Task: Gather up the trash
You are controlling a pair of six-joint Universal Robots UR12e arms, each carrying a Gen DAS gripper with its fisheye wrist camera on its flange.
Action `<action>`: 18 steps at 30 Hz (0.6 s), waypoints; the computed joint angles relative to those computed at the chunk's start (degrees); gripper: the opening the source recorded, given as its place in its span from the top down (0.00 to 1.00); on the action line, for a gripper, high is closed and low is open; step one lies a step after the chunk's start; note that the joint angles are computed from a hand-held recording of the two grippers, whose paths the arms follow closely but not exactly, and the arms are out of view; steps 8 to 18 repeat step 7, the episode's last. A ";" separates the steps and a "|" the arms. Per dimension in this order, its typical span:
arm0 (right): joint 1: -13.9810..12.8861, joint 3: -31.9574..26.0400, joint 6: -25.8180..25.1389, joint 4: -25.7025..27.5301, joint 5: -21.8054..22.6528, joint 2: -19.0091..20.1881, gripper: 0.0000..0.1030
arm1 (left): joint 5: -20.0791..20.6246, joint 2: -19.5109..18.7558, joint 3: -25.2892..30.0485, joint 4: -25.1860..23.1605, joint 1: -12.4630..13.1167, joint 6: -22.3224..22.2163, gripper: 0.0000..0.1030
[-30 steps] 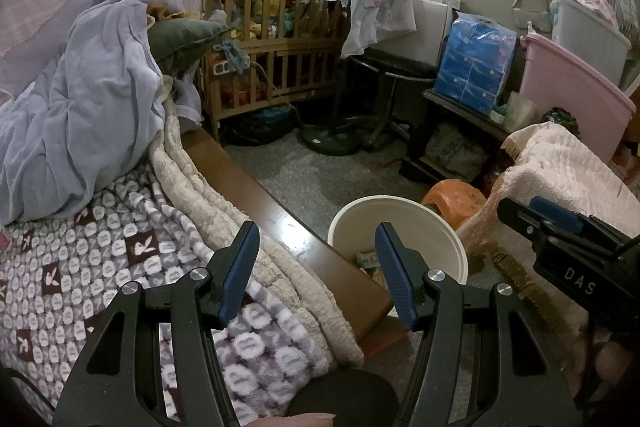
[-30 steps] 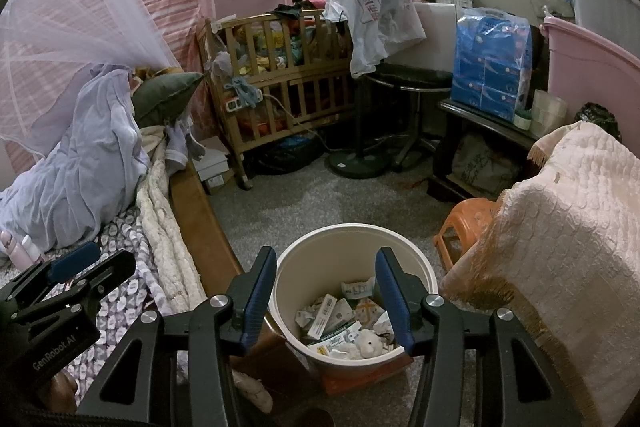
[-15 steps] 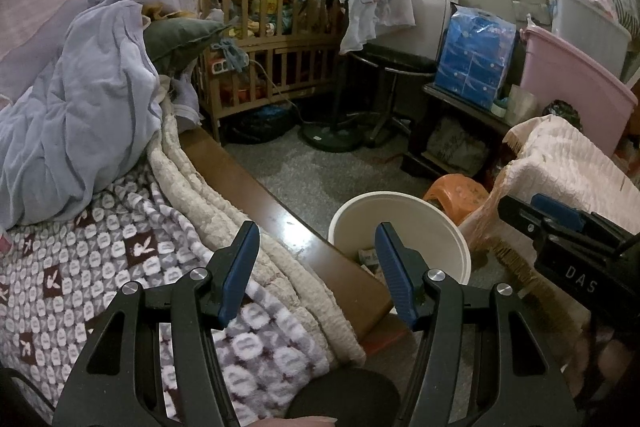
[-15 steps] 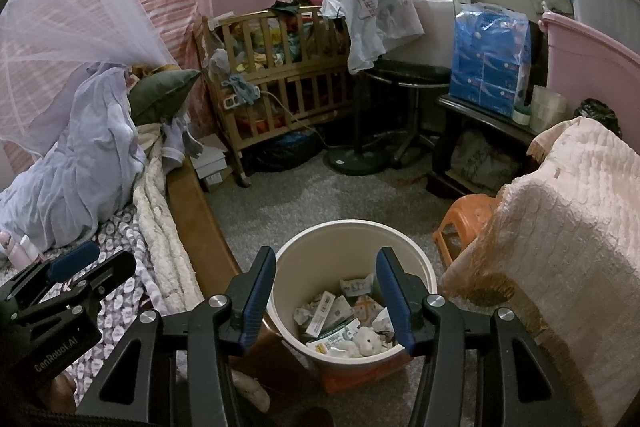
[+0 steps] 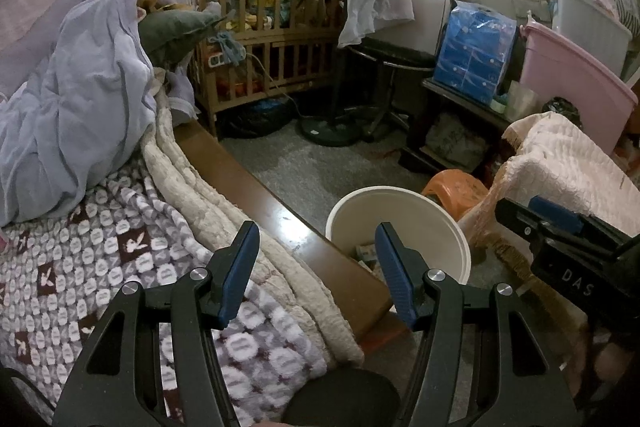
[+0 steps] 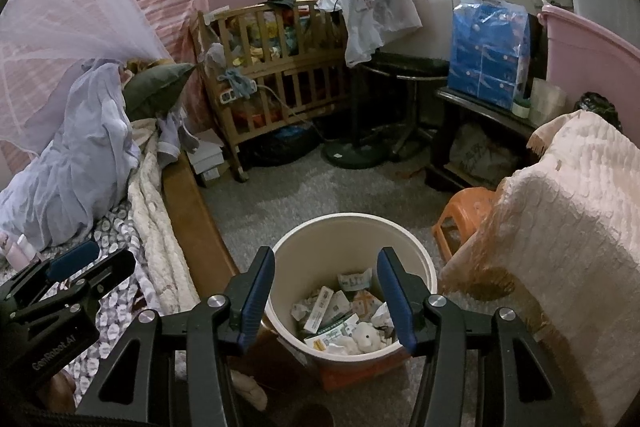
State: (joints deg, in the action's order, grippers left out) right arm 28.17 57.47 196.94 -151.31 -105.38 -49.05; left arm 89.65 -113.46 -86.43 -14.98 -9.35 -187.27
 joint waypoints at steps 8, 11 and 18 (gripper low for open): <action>0.75 -3.17 -1.88 2.47 0.92 1.65 0.50 | -1.16 0.71 -1.46 -0.56 1.62 -1.35 0.43; 0.75 -3.17 -1.88 2.47 0.92 1.65 0.50 | -1.16 0.71 -1.46 -0.56 1.62 -1.35 0.43; 0.75 -3.17 -1.88 2.47 0.92 1.65 0.50 | -1.16 0.71 -1.46 -0.56 1.62 -1.35 0.43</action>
